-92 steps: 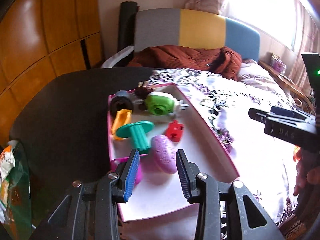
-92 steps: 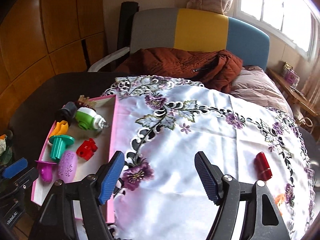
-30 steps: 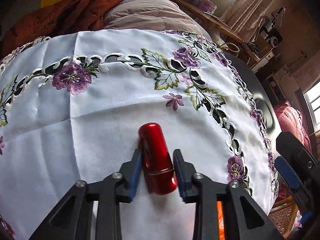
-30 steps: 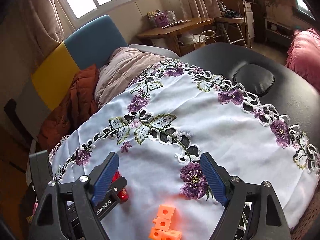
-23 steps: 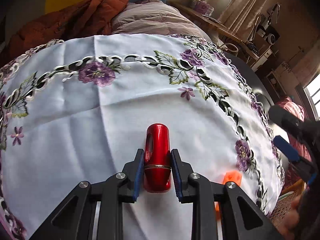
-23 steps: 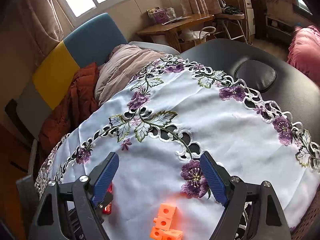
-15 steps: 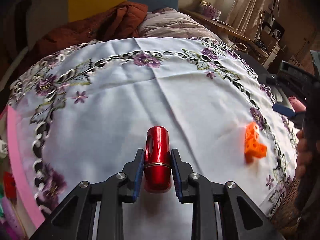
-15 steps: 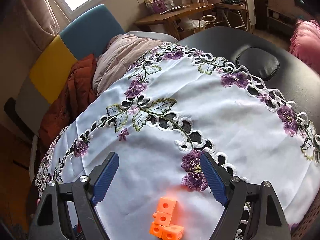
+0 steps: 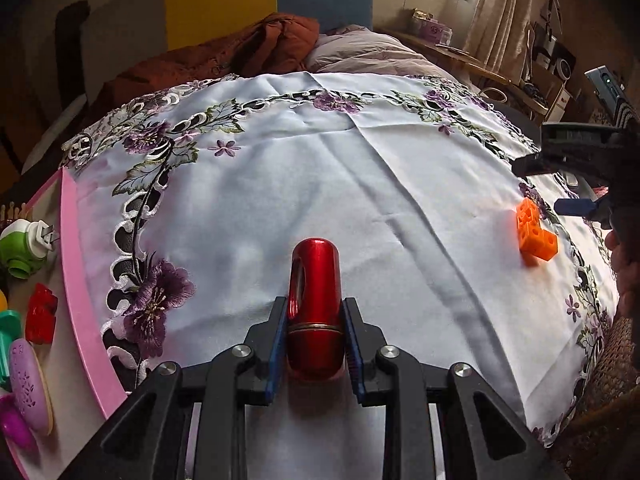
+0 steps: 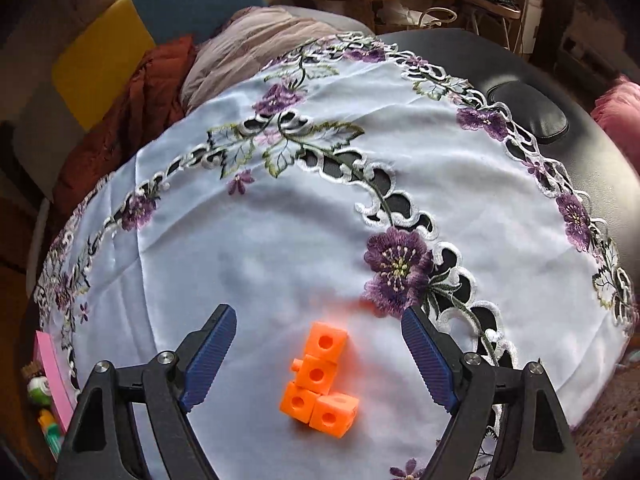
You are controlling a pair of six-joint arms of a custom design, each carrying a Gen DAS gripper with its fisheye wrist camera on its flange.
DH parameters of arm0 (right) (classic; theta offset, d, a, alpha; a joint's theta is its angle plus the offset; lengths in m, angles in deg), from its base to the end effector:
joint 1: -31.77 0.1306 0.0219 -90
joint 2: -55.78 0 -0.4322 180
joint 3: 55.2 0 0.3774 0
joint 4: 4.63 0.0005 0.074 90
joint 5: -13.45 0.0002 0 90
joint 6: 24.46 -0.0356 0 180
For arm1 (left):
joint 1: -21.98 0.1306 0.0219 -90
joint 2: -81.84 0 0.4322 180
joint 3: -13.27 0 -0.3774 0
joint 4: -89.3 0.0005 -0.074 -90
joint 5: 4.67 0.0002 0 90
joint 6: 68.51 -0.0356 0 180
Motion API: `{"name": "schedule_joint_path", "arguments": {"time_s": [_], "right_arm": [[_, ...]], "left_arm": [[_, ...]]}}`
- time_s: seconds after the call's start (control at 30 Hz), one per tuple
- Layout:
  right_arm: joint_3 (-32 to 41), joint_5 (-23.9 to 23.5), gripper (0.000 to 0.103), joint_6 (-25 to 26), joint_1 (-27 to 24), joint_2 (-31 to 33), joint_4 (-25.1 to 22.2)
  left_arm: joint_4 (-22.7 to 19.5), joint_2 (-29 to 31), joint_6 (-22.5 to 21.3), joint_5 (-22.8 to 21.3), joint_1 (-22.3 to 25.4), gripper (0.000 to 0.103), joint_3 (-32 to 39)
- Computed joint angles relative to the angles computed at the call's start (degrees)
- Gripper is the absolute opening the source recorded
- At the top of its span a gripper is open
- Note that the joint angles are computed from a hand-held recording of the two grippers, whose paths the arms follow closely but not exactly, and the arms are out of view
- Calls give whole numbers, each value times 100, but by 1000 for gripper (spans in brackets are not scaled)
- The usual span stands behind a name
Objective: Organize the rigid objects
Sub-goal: 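Grasp the orange cube stack with the right gripper, then carry the red tube into the tray and open the left gripper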
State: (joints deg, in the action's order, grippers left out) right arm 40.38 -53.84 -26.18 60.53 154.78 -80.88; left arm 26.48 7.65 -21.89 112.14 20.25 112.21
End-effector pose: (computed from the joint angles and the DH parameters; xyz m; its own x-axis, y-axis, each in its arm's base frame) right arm 0.4322 0.2210 0.4298 -0.3571 0.8558 -0.3743 0.8735 0.4479 0.1906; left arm 0.5501 -0.0332 0.4020 -0.5553 0.6301 -0.5428 0.7772 0.6255 -0.0690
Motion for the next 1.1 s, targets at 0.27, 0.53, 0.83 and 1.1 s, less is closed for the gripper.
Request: {"name": "schedule_joint_path", "arguments": {"time_s": [0.27, 0.53, 0.83, 1.1], "right_arm": [[362, -580, 35, 617, 6, 478, -548], [682, -371, 27, 2035, 153, 641, 415], [1430, -340, 28, 3269, 260, 1344, 369], [1619, -193, 29, 3560, 316, 1487, 126]], "left_arm": [[-204, 95, 39, 195, 74, 26, 120], [-275, 119, 60, 343, 149, 26, 134], [-232, 90, 73, 356, 178, 26, 84], [-104, 37, 102, 347, 174, 26, 2]]}}
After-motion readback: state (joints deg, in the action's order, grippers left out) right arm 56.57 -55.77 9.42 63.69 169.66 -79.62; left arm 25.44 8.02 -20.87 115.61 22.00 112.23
